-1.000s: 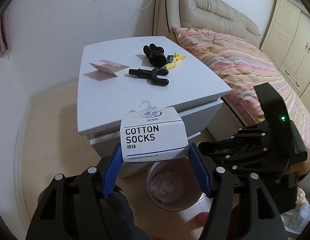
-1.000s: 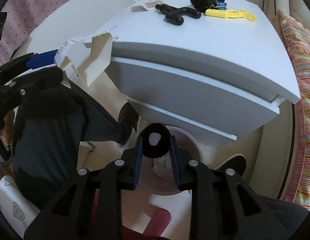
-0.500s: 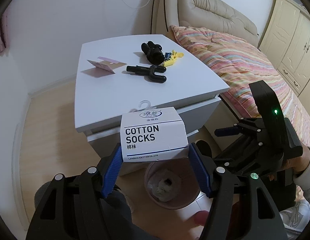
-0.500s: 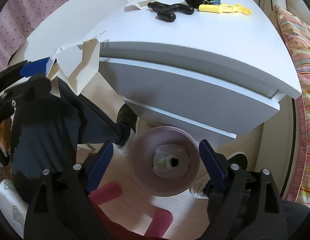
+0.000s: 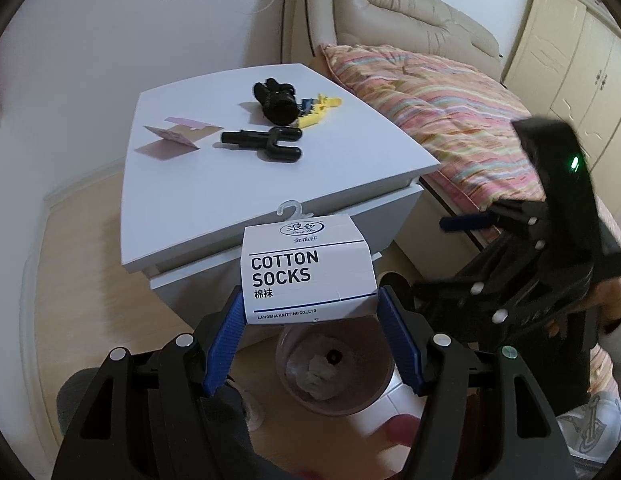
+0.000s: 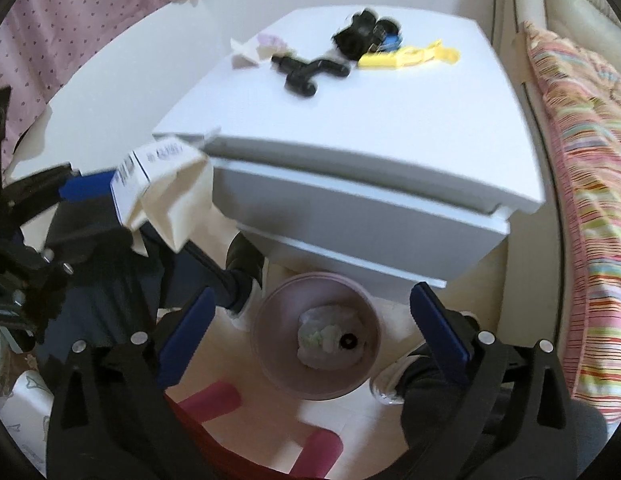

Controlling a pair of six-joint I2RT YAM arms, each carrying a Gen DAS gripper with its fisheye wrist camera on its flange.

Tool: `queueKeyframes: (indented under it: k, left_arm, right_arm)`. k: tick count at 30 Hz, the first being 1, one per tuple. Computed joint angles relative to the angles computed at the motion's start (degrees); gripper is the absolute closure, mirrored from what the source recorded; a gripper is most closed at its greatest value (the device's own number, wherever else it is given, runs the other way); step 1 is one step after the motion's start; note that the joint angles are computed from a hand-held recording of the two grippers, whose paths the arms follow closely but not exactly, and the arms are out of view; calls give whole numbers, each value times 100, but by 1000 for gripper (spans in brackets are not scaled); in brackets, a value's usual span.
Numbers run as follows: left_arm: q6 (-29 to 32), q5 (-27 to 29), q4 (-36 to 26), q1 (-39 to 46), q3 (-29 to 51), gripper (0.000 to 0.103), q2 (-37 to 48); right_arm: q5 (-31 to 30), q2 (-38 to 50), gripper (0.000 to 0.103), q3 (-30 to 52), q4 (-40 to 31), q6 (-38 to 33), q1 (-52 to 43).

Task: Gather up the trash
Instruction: 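Lower the box and hair tie over the pink wastebasket and release both, then raise both tools back above the table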

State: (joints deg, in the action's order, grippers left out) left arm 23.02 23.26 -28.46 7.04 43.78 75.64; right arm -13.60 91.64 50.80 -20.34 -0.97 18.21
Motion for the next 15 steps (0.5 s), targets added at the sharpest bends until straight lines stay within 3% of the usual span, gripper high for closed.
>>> queueKeyframes:
  k: [15]
  left_arm:
    - [-66,-247,7,-918,-21,39,124]
  right_arm:
    - [-159,-1040,3,31,-247,-19,-917]
